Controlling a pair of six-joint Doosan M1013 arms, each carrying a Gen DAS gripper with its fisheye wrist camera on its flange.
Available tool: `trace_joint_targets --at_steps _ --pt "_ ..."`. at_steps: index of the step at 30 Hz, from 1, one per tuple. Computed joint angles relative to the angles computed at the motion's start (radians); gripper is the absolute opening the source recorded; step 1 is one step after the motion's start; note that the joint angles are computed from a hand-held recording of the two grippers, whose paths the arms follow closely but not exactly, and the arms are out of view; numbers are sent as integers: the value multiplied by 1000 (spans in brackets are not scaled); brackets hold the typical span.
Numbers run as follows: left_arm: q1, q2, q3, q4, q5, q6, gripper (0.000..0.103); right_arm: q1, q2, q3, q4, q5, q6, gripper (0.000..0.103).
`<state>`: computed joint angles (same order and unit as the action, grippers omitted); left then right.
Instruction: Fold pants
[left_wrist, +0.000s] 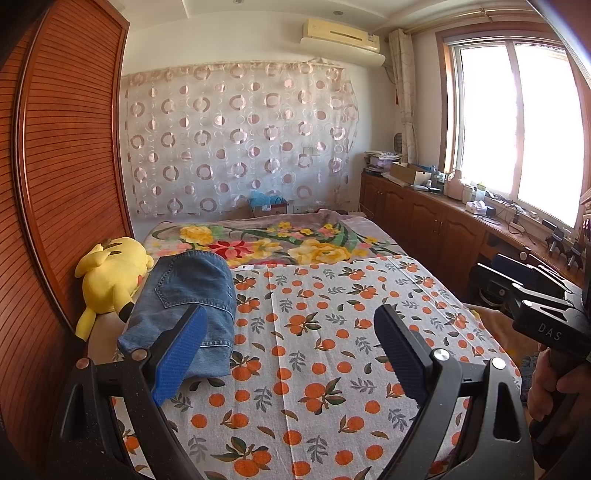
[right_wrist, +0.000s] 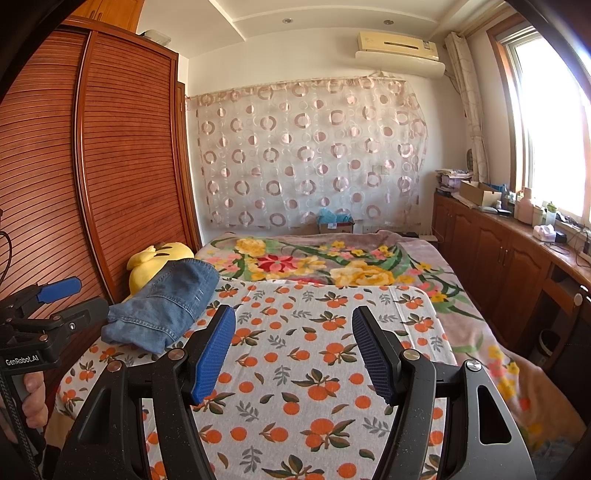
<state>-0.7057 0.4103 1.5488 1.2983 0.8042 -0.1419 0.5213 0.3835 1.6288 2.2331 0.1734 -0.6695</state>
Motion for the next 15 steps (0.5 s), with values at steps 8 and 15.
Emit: trace_joint_targets --at_steps 8,15 --pt "-1 1 0 1 6 -2 92 0 0 0 -1 0 1 68" --pt "-1 1 1 1 2 -4 92 0 0 0 -6 0 6 68"
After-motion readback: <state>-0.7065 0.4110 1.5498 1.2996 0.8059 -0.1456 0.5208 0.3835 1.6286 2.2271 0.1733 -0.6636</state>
